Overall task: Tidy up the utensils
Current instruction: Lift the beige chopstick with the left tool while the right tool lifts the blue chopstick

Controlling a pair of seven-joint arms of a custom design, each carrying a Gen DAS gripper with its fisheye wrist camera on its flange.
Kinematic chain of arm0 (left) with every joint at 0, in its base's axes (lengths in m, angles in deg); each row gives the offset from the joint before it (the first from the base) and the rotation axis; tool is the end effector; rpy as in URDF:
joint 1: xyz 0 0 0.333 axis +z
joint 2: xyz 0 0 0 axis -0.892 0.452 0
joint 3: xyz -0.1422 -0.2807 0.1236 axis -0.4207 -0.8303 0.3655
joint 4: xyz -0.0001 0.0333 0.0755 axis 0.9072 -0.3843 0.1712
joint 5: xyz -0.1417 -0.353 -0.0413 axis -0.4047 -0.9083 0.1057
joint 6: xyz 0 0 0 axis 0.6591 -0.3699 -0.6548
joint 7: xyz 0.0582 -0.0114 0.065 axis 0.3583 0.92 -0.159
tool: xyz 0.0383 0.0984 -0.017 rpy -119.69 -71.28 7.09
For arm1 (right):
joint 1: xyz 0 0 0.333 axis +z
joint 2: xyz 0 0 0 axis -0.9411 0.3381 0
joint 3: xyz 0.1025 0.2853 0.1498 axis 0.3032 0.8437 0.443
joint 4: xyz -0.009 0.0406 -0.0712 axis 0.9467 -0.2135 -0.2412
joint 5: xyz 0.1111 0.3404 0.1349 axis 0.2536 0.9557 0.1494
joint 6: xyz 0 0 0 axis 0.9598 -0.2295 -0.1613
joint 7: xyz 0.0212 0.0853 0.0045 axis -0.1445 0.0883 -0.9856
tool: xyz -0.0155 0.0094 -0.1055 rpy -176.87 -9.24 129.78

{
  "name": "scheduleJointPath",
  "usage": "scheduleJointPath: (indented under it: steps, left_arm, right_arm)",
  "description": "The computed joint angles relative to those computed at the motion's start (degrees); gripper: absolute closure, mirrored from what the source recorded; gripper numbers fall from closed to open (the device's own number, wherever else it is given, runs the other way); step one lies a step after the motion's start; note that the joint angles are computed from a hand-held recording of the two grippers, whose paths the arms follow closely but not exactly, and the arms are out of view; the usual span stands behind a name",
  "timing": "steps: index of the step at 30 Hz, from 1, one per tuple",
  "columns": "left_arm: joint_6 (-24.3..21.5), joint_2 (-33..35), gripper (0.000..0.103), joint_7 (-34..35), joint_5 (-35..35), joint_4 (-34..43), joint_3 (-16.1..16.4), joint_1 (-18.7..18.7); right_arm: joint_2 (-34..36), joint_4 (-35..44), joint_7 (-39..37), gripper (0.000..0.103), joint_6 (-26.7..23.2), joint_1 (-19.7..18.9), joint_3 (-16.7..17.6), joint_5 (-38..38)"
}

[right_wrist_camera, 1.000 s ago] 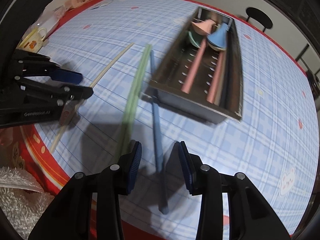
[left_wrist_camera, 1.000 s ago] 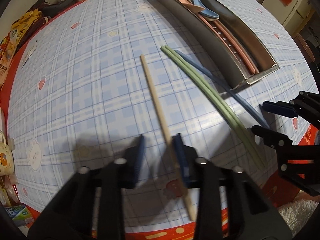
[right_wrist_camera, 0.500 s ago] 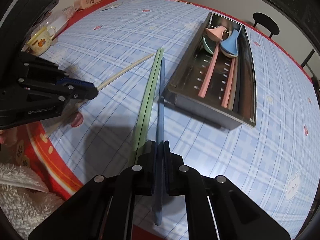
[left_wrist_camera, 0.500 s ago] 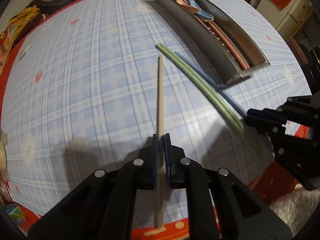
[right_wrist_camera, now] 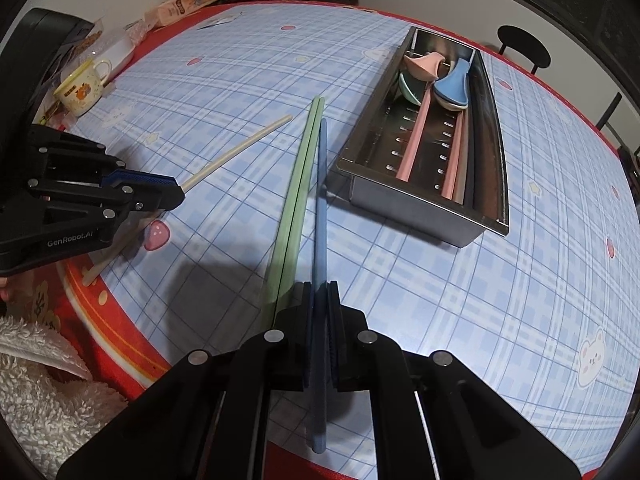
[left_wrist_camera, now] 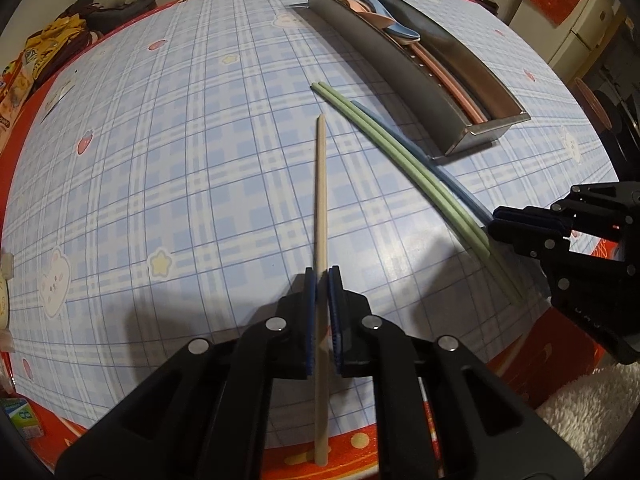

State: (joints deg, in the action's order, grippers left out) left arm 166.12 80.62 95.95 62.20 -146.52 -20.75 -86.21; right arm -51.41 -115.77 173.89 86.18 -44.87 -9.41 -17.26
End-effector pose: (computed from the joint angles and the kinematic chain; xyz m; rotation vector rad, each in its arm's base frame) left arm 0.4638 -0.3134 0.3270 -1.6176 2.4646 -0.4492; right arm 0.4541 0.3082 0.3171 -2.2778 1.5393 -0.3051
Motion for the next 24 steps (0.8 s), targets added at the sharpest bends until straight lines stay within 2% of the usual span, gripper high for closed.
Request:
scheduleJointPath:
  steps: [2,3,4,7,8,12,14,17,19,24]
  left_arm:
    - [0.5,0.0,0.092,-0.3,-0.3,-0.3,0.0,0.0]
    - [1.3,-0.2,0.092,1.7,-3.8,-0.9,-1.4,1.6]
    - [2.2,-0.2,0.092,4.4,-8.2,-1.3,-3.1,3.3]
    - [3.0,-0.6,0.093,17.9,-30.0,-2.4,-10.9,11.3]
    - [2.9,-0.9,0.093,20.3,-34.2,-2.8,-11.8,12.3]
    - [4.5,-3.7,0.093,28.3,-44.4,-5.5,-12.6,12.7]
    - [4.6,-4.8,0.093,34.9,-52.4,-6.0,-13.7,13.5]
    - [3.9,-6.7,0.093,40.5,-60.6,-6.8,-13.3,12.9]
    - [3.0,-7.2,0.093,42.3,-63.6,-6.3,-12.3,12.0]
    - [0.6,-8.5,0.093,47.6,-71.2,-4.9,-9.1,9.9]
  right_arm:
    - [0.0,0.2,0.2,0.096,-0.4,0.0,0.2,0.3]
    - [0.0,0.2,-0.5,0.096,-0.5,-0.6,0.7,1.3]
    - [0.0,0.1,-1.9,0.096,-0.3,-1.9,2.0,3.6]
    - [-0.1,-0.3,-6.2,0.096,0.1,-5.0,5.4,10.7]
    - [-0.3,-0.7,-7.3,0.096,0.4,-5.8,6.2,12.8]
    - [-1.9,-2.7,-10.1,0.096,3.0,-6.6,7.7,17.6]
    - [-2.7,-3.7,-14.4,0.096,4.9,-9.6,11.5,23.8]
    - [-3.1,-4.1,-20.5,0.096,6.3,-13.5,16.6,32.8]
    - [-3.2,-3.8,-25.3,0.096,6.8,-16.4,20.5,39.8]
    - [-3.4,-2.4,-33.9,0.096,7.5,-18.7,23.8,50.6]
